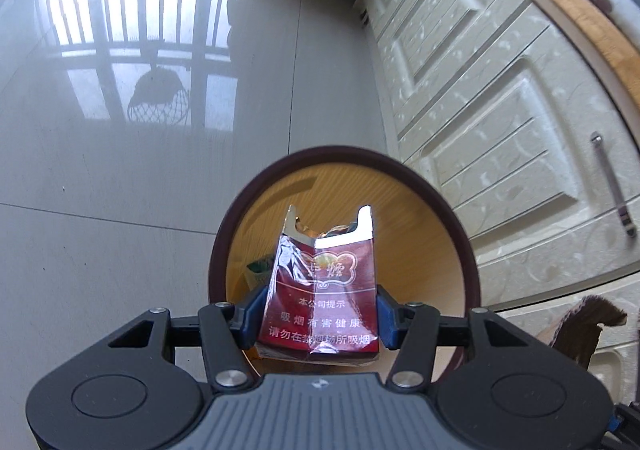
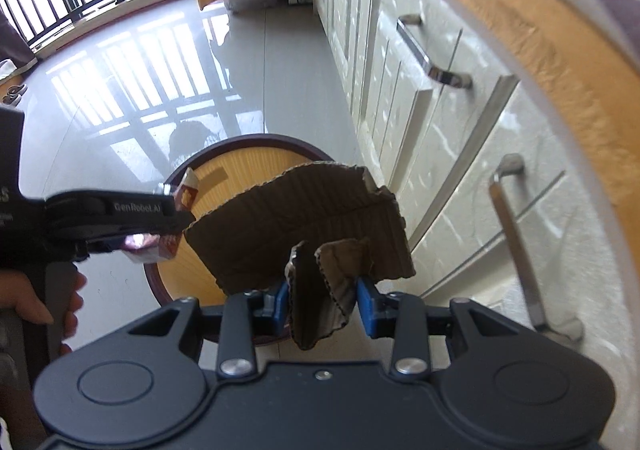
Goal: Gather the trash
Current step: 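Carry the red box and brown cardboard with both tools over the wastebasket, then open both tools to drop the red box and cardboard into the wastebasket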
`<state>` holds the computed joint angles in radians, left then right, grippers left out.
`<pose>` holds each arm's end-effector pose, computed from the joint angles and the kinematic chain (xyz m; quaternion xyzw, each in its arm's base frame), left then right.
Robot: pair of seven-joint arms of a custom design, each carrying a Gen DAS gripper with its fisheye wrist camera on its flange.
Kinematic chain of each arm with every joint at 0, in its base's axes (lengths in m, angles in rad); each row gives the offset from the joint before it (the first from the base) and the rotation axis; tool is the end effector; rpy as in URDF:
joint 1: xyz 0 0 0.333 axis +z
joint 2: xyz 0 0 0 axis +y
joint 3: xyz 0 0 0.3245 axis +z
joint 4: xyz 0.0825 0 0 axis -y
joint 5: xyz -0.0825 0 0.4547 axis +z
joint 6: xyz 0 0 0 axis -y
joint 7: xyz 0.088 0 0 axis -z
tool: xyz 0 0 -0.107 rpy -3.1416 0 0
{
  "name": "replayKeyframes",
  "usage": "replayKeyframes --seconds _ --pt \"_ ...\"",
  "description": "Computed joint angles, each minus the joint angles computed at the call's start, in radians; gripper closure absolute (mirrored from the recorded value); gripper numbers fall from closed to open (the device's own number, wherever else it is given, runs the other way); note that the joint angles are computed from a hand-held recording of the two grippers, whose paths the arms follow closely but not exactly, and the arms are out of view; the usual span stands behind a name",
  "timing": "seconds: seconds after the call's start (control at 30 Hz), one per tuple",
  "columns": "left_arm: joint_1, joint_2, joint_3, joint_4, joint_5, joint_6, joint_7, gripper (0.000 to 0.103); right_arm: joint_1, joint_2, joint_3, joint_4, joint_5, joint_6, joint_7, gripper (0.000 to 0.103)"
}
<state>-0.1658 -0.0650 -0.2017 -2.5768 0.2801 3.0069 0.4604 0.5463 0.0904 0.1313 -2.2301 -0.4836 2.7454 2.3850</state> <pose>0.4799 -0.2055 0.2883 -0.8261 0.5059 -0.2382 0.0694 0.4729 0.4039 0.3354 -0.7712 0.5878 -0.1395 0.2009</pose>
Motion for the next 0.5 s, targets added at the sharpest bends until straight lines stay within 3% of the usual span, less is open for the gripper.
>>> replayKeyframes --seconds 0.5 --pt "-0.014 0.052 0.011 -0.001 -0.169 0.015 0.155 0.048 0.030 0.221 -0.042 0.233 0.279 0.029 -0.093 0.064"
